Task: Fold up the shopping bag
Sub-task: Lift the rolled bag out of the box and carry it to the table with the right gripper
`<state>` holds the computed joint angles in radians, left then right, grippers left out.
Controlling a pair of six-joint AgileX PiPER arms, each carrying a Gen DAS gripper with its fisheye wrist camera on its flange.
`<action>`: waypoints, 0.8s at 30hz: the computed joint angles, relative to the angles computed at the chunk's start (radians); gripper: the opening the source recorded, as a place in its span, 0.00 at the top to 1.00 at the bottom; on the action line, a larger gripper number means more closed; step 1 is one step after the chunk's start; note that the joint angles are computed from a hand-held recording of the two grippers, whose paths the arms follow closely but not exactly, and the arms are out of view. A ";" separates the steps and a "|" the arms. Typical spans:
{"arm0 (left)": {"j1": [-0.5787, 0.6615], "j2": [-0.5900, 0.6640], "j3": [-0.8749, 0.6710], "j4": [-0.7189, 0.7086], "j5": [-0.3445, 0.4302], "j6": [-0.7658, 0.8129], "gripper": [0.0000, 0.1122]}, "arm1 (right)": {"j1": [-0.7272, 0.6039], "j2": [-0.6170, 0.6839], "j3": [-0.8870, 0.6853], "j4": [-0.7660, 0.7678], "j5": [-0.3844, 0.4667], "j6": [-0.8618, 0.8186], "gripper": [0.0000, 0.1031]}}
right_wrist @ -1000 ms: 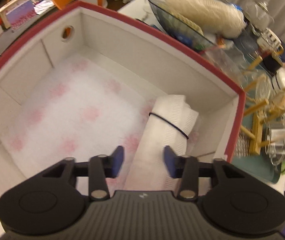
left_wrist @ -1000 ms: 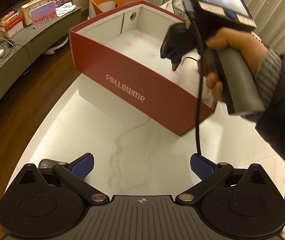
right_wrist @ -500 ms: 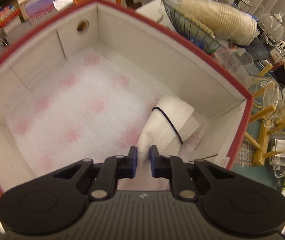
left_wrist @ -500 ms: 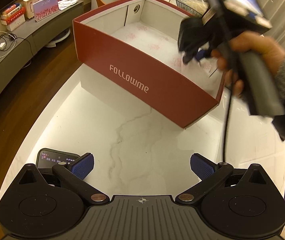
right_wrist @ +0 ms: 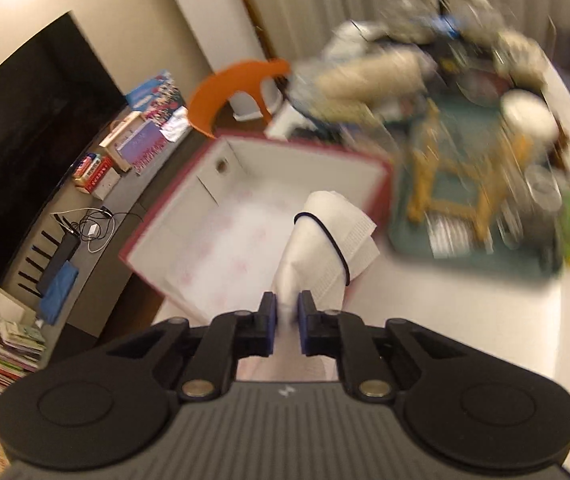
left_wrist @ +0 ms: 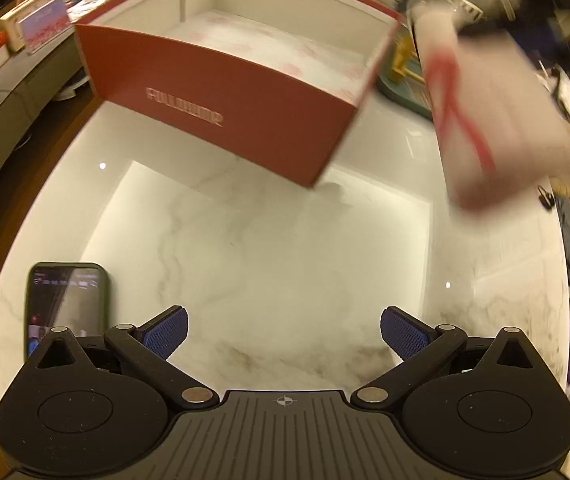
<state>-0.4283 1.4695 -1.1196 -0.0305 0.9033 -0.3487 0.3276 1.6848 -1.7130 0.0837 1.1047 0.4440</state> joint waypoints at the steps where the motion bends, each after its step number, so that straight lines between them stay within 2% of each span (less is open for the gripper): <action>1: -0.010 0.004 -0.002 0.001 -0.001 0.005 0.08 | -0.027 -0.044 0.088 0.029 -0.017 0.013 0.90; 4: -0.051 0.035 -0.031 0.001 0.014 0.028 0.08 | -0.099 -0.117 0.321 0.107 -0.104 0.097 0.89; 6: -0.090 0.058 -0.059 0.003 0.025 0.048 0.08 | -0.134 -0.141 0.450 0.161 -0.183 0.130 0.82; 7: -0.111 0.069 -0.073 0.009 0.035 0.056 0.08 | -0.158 -0.151 0.498 0.233 -0.220 0.099 0.77; 9: -0.147 0.082 -0.089 0.019 0.041 0.056 0.08 | -0.168 -0.185 0.560 0.274 -0.255 0.098 0.66; 10: -0.153 0.089 -0.099 0.015 0.045 0.062 0.08 | -0.173 -0.205 0.575 0.269 -0.258 0.103 0.57; 12: -0.147 0.094 -0.109 0.005 0.050 0.080 0.08 | -0.186 -0.246 0.603 0.257 -0.263 0.113 0.54; 18: -0.071 0.088 -0.134 0.015 0.101 0.113 0.08 | -0.340 -0.328 0.696 0.359 -0.144 -0.073 0.54; 21: -0.051 0.051 -0.103 0.026 0.104 0.101 0.08 | -0.310 -0.314 0.716 0.341 -0.109 -0.102 0.55; 24: -0.044 0.015 -0.080 0.037 0.089 0.108 0.08 | -0.290 -0.258 0.752 0.502 -0.089 -0.227 0.55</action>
